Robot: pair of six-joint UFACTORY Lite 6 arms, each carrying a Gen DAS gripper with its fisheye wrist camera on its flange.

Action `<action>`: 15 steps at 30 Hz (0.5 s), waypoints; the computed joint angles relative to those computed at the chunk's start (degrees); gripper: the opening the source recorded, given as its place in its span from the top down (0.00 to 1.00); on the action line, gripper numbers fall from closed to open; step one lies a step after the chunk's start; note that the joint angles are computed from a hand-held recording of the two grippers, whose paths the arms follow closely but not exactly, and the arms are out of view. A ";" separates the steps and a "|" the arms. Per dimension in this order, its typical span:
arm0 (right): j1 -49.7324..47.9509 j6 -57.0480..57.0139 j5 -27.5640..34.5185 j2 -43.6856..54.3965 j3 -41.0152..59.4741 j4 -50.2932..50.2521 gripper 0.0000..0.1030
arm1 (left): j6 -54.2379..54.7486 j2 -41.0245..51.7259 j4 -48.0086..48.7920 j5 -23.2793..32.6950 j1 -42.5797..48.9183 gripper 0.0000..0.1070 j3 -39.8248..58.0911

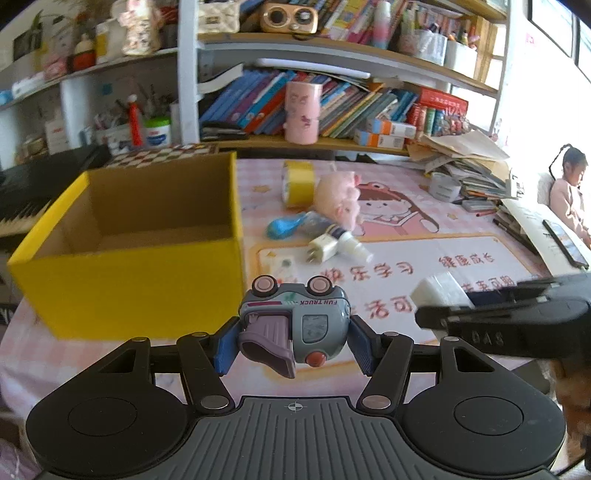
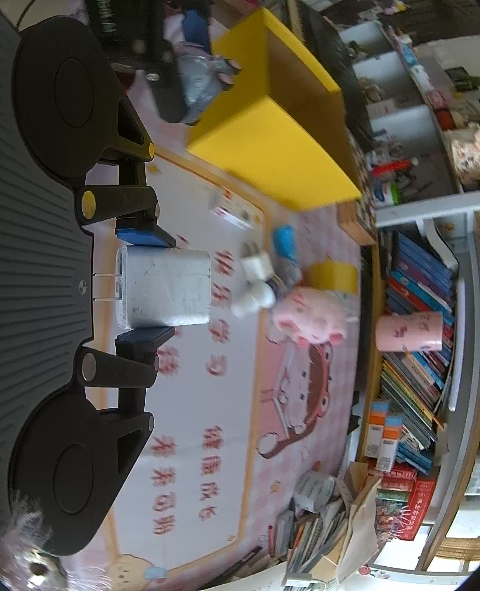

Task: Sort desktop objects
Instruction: 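Lift the truck and charger and carry both toward the yellow box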

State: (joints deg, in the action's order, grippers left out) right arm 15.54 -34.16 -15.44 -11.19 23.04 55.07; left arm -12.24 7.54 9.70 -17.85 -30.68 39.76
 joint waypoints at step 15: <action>36.64 -3.15 -17.50 -0.64 -4.29 36.14 0.61 | -24.08 -21.71 36.04 -0.62 13.66 0.43 -20.74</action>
State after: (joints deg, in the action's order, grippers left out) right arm 52.18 -37.31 -32.94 -11.83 18.75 91.20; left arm -36.32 -14.17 45.75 -18.48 -17.02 19.03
